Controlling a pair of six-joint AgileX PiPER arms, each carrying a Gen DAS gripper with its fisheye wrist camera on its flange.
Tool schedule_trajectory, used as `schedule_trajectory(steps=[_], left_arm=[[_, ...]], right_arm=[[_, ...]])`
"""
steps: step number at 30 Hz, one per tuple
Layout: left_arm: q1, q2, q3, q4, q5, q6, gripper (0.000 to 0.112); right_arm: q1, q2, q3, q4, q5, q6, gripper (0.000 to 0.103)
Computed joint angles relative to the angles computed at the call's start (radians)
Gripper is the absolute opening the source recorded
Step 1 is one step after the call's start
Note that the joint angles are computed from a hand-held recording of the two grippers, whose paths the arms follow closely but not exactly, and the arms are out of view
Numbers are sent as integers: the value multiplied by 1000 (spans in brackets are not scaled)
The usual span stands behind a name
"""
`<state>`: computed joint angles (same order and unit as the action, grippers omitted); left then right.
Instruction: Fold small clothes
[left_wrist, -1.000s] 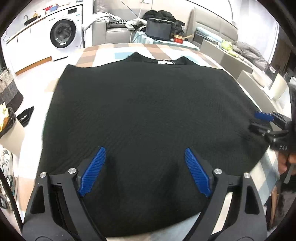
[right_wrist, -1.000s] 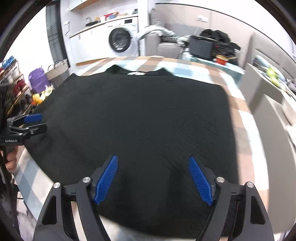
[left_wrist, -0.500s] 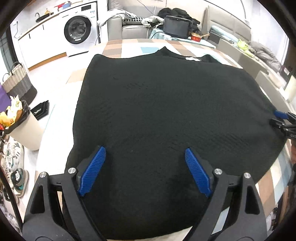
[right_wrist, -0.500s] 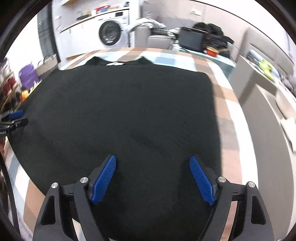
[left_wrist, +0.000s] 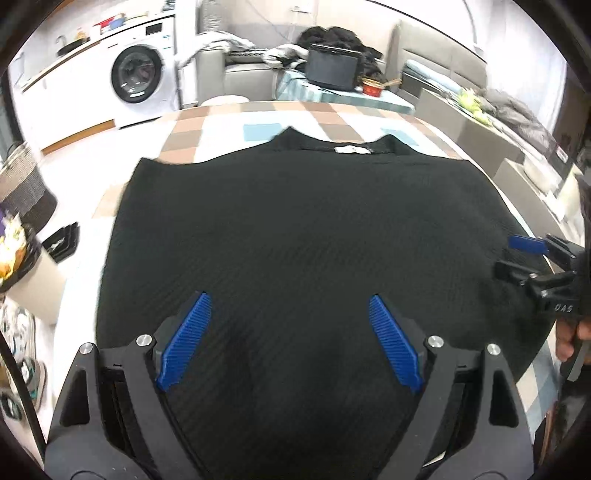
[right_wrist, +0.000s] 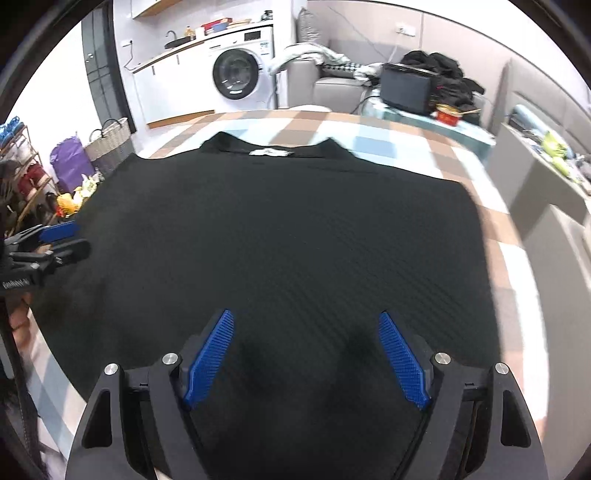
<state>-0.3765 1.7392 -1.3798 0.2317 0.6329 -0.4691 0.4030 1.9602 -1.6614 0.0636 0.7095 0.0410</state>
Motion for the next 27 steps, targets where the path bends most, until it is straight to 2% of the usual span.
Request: schedule_trajectory(steps=[4,6,8,10,11,14,17,19,22,27], left_arm=[[-14,109,-119,17,71,27,87],[-4,146,-154,17,113,35,87],[15,124,-119,21,86,39,88],[45,93,-77,-9,64,46,89],[55,76,-55,26,69,7,90],[84,43,-4,34,47,-7,90],[76,46,-24,43,72,-13,89],[76,43,-31,3,38,15,89],[72,75,-93,-17,53,43,90],[62,223,-314,-82,122,121,90]], right_arm=[[22,111,-142,-8,60,0,83],[16,124,-157,-11,61,-19,83],[1,117,-151,-12,71,-21,84],[-24,103,-127,-110,74,63,84],[-44,86,-91,-131,53,88,84],[-109,33,0,-46,-8,23,82],[-92,36,-20,-155,26,104,83],[-91,41,-42,-111,31,91,83],[-71,74,-113,-92,53,95,83],[-40,189,-296,-35,102,72,84]])
